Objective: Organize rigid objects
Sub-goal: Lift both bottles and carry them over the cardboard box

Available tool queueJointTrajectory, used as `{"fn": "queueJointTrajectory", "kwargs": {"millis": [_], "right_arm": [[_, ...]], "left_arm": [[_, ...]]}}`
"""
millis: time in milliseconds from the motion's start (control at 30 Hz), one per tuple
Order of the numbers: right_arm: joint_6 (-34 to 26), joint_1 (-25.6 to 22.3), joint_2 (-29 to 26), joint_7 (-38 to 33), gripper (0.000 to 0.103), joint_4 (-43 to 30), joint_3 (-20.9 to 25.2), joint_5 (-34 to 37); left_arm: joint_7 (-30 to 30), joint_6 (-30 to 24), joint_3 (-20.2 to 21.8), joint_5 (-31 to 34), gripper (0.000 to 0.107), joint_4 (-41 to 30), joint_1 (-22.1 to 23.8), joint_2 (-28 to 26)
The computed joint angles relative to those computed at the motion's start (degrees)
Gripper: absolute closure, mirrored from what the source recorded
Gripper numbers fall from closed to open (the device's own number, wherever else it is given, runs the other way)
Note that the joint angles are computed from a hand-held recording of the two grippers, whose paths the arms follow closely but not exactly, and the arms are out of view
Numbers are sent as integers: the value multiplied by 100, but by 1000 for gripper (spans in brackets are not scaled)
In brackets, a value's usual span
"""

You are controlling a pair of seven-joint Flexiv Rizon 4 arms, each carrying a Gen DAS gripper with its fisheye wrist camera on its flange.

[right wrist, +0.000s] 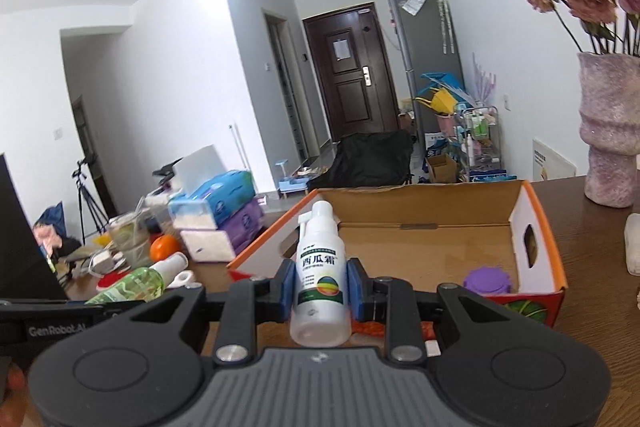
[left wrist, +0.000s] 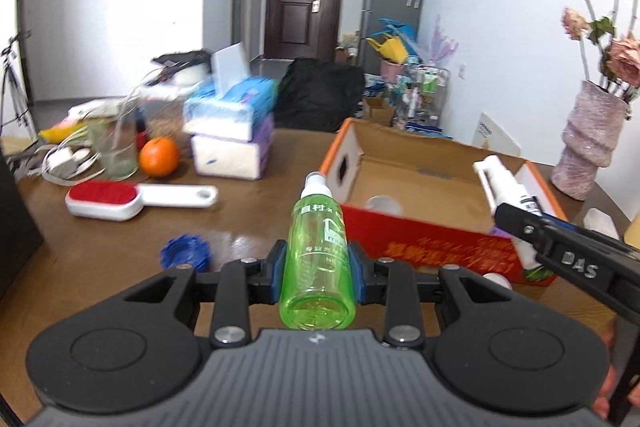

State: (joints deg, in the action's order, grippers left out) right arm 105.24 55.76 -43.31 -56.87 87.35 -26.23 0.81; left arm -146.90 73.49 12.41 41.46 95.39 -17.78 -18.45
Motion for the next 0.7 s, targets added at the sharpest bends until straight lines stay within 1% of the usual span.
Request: {"fn": "queueJointTrajectory", "kwargs": {"millis": [100,233,333,433,500,700], "right_arm": [[12,-43,-99,32,77,-100,-122,59],[-55,-264,-175,127,77,-304,-18,41],[-60,-450,-236,212,77,-431,94,-8],[15,-460,-377,249,77,-536,-57,21],[2,-524,-408,253,77,-594,-49,27],[-95,-941,-552,319,77,-952,282,-126]], "left_arm": [[162,-188,-79,-8,75,-269,-55,-120],[448,-263,-203,-328,75,-551,-7,-313],[506,-396,-116,-347,75,-871,-139,-501],[536,-630,-22,-309,75,-1253,-296,-702],[580,-788,9,-303,75,-1521,-353,-851],[696,-1021,28,-482,75,-2080,-385,-1211]]}}
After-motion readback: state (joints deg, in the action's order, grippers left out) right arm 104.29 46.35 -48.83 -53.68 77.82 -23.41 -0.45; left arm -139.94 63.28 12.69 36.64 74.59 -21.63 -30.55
